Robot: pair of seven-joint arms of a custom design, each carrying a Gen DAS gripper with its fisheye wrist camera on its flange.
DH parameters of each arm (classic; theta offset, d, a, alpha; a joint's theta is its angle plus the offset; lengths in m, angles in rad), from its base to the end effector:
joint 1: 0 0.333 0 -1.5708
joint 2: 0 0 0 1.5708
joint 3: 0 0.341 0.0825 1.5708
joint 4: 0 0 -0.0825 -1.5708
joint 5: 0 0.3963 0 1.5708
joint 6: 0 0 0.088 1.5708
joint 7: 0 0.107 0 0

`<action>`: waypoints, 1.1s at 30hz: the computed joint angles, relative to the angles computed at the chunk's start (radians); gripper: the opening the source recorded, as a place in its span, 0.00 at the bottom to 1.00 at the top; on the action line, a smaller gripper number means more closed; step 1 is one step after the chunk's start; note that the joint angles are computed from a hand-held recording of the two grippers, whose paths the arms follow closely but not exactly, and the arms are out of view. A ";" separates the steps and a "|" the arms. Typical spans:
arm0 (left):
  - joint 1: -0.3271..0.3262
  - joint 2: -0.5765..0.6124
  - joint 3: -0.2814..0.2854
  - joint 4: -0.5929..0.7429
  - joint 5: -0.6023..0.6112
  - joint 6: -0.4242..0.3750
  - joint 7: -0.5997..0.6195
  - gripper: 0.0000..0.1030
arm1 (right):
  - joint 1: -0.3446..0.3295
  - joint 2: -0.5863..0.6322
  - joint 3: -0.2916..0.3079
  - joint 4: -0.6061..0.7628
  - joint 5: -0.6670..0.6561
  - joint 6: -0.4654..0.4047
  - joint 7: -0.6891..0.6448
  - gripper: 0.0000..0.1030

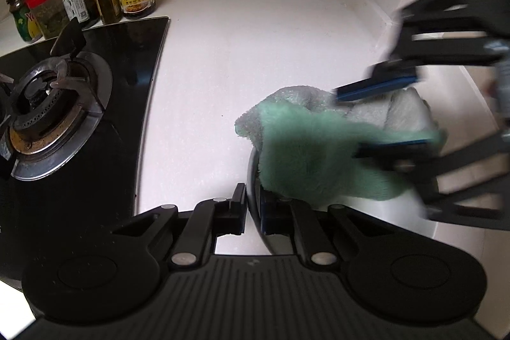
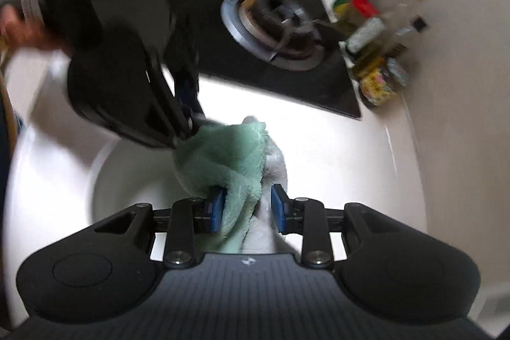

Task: Clean bowl

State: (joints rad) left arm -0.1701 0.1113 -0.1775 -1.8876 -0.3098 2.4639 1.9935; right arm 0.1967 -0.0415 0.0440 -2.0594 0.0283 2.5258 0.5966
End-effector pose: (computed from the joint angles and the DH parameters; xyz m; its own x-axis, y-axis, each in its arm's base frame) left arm 0.6042 -0.2138 0.5181 -0.5580 -0.8236 0.1013 -0.7457 0.4440 -0.4968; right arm 0.5732 0.1408 0.5295 0.8335 -0.3927 0.3888 -0.2924 -0.9104 -0.2927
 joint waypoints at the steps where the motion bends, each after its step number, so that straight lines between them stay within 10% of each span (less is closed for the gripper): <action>1: 0.001 0.000 0.000 0.001 -0.003 -0.002 0.002 0.07 | 0.000 0.013 -0.001 0.006 -0.009 -0.002 -0.015 0.25; 9: 0.000 -0.004 -0.001 -0.008 0.006 0.010 0.018 0.09 | 0.008 0.079 -0.017 0.063 -0.030 -0.120 -0.023 0.21; 17: -0.009 0.005 -0.008 -0.019 -0.007 0.063 0.028 0.17 | 0.007 0.153 -0.034 0.238 0.030 -0.448 0.160 0.14; 24: -0.029 0.009 -0.012 -0.029 0.033 0.120 0.033 0.26 | -0.030 0.210 -0.046 0.343 0.232 -0.685 0.211 0.12; 33: -0.044 0.016 -0.009 -0.029 0.073 0.142 0.027 0.29 | -0.122 0.155 -0.064 0.283 0.642 -0.740 0.215 0.09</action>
